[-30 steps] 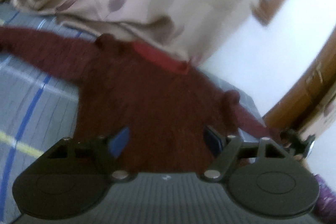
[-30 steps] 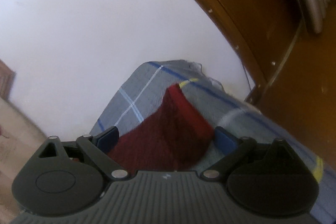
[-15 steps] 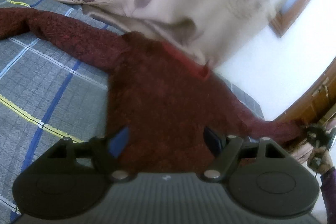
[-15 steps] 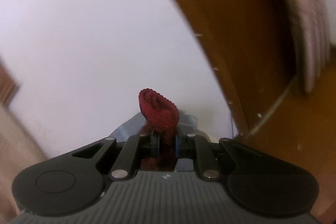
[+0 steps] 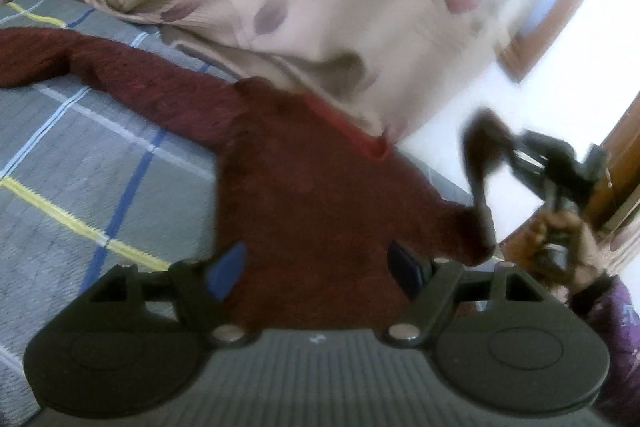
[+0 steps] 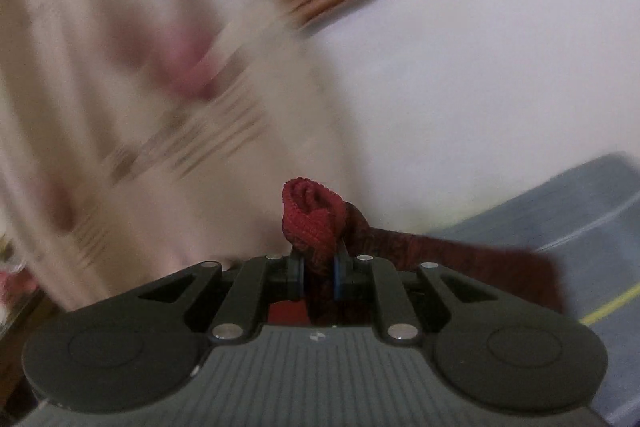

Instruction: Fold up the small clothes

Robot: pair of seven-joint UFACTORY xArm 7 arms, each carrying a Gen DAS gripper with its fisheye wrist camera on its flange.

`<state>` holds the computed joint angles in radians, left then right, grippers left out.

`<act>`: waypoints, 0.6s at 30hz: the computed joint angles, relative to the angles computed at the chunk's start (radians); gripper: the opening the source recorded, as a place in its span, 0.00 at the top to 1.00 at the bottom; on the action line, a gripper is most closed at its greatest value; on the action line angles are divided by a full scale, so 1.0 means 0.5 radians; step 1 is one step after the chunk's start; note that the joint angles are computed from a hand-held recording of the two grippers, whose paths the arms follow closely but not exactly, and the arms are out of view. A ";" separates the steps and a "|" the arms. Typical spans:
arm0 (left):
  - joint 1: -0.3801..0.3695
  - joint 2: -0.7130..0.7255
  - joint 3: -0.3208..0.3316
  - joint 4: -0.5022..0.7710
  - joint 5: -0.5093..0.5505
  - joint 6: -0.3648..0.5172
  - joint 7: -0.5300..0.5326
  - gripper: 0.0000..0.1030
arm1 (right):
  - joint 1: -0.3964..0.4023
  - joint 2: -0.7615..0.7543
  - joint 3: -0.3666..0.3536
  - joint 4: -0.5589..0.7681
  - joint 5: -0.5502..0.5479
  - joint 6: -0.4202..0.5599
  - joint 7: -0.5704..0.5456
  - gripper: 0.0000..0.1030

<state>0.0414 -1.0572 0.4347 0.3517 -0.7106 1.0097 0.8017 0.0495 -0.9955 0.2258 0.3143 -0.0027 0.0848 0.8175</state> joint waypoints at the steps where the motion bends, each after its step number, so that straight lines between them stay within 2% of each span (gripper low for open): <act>1: 0.014 0.007 0.014 0.002 0.014 0.007 0.003 0.24 | 0.020 0.174 0.075 0.034 0.029 -0.137 0.063 0.83; 3: 0.039 0.032 0.041 0.013 0.038 0.022 0.011 0.24 | 0.013 0.425 0.190 0.102 0.046 -0.300 0.138 0.83; 6: 0.072 0.061 0.080 0.029 0.053 0.044 0.047 0.24 | -0.073 0.704 0.428 0.221 0.043 -0.408 0.244 0.83; 9: 0.095 0.093 0.106 0.045 0.050 0.051 0.090 0.24 | -0.174 0.791 0.639 0.303 0.007 -0.356 0.320 0.82; 14: 0.122 0.153 0.121 0.063 0.024 0.066 0.130 0.24 | -0.252 0.924 0.771 0.380 -0.058 -0.360 0.434 0.82; 16: 0.138 0.173 0.122 0.066 -0.001 0.065 0.132 0.23 | -0.371 1.024 0.886 0.479 -0.104 -0.368 0.467 0.81; 18: 0.151 0.199 0.129 0.072 -0.029 0.069 0.127 0.23 | -0.353 1.123 0.864 0.510 -0.138 -0.406 0.459 0.78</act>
